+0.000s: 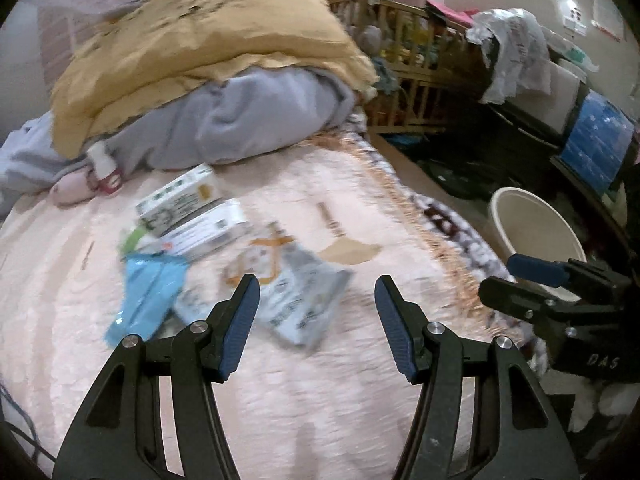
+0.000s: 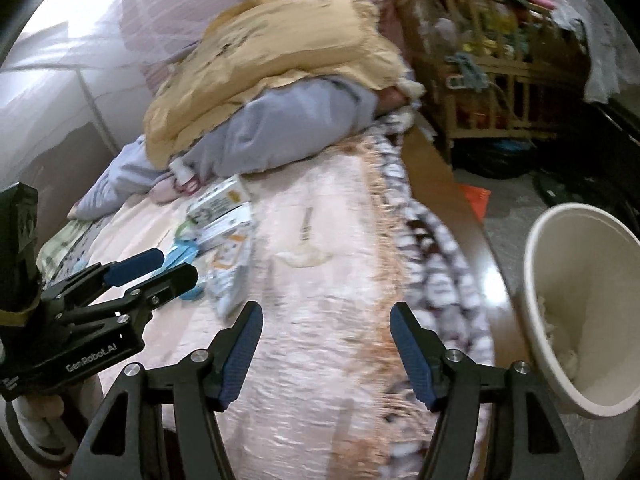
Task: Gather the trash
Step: 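Move both open tools back over the trash on the bed, then grasp the blue wet-wipe pack with the left tool while the right tool grasps the white snack bag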
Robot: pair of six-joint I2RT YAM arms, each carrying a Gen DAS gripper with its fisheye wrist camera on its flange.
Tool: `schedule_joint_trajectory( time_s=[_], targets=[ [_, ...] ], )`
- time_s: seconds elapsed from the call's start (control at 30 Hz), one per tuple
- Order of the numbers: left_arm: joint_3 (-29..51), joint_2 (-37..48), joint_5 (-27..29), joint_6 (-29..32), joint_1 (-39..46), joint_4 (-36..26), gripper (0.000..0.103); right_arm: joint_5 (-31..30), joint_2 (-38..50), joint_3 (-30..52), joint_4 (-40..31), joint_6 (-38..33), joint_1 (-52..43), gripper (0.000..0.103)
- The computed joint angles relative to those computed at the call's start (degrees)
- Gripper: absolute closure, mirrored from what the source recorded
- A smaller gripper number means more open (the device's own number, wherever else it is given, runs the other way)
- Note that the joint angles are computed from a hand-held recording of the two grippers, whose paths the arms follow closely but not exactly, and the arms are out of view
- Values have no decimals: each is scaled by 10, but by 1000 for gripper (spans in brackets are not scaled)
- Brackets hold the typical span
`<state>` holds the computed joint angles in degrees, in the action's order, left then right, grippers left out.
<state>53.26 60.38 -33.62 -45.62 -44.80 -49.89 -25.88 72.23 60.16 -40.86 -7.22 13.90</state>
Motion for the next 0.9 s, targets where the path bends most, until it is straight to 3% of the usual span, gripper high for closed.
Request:
schedule_joint_trajectory(
  time_s=[0.3, 0.53, 0.6, 0.73, 0.9],
  targets=[
    [-102, -183, 60, 25, 106, -61, 44, 33, 32, 8, 25, 41, 119, 35],
    [-159, -296, 231, 168, 365, -70, 44, 64, 113, 52, 52, 52, 198, 32],
    [-168, -306, 276, 216, 439, -65, 41, 90, 145, 81, 47, 43, 221, 24],
    [-181, -288, 373, 313, 578, -34, 34, 147, 208, 141, 39, 18, 265, 20],
    [-195, -215, 383, 368, 604, 27, 33, 195, 292, 213, 17, -14, 306, 16]
  ],
)
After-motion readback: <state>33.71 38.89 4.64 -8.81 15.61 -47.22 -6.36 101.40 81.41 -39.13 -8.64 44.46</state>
